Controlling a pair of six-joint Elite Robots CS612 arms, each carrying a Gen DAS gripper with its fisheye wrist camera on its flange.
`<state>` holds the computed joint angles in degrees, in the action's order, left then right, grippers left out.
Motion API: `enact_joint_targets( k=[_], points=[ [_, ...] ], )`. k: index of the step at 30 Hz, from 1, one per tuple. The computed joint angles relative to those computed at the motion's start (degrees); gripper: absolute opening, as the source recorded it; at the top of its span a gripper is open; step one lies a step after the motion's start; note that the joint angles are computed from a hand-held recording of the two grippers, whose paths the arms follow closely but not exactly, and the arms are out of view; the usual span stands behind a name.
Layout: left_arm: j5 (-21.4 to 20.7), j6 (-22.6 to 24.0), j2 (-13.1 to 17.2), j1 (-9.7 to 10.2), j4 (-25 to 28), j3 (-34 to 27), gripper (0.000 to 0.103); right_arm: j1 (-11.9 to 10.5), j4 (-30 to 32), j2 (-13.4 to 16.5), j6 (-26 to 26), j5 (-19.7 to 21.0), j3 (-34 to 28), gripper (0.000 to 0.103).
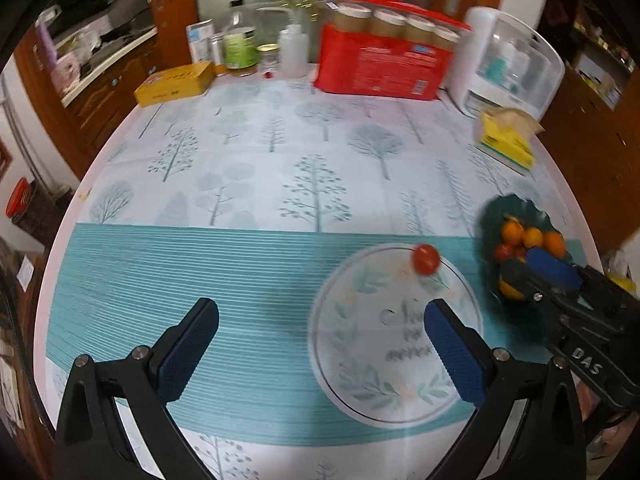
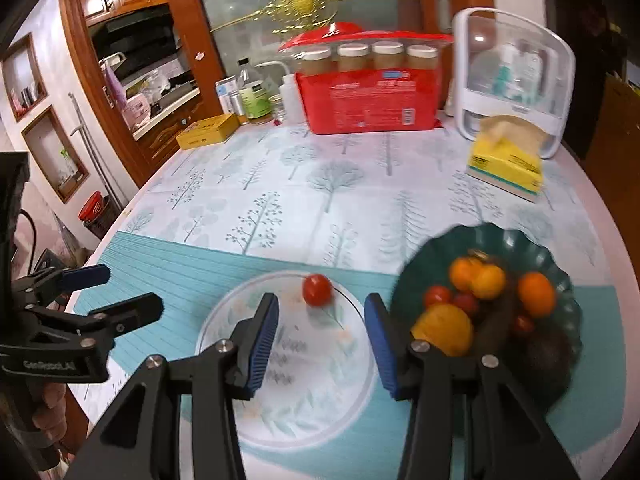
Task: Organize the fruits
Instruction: 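Grasp the last red cherry tomato on the white plate with the right tool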
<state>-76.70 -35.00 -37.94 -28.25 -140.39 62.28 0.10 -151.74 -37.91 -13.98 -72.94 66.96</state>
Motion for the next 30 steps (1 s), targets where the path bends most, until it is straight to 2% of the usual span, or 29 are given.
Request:
enact_joint_targets(
  k=[7, 14, 17, 22, 30],
  points=[
    [-1.50, -1.30, 2.57, 1.41, 2.86, -2.61, 0.102, 1.33, 7.81, 5.44, 0.18, -1.42, -7.75, 0.045],
    [-3.17, -0.03, 5.21, 2.17, 5.48, -5.68, 0.102, 2.02, 12.84, 9.40, 1.68, -3.95, -13.03, 0.045],
    [-4.09, 0.23, 6.32, 2.48, 6.58, -7.09, 0.102, 2.14, 13.72, 10.37, 1.91, -4.45, -14.24, 0.045],
    [-6.64, 0.64, 7.71, 2.97, 7.43, -8.87, 0.102, 2.36, 14.46, 11.27, 2.11, -5.47, -15.28, 0.033],
    [-7.51, 2.37, 8.60, 2.77, 7.83, -10.33, 0.100, 2.29, 13.60, 11.22, 2.18, -5.10, -14.81, 0.031]
  ],
)
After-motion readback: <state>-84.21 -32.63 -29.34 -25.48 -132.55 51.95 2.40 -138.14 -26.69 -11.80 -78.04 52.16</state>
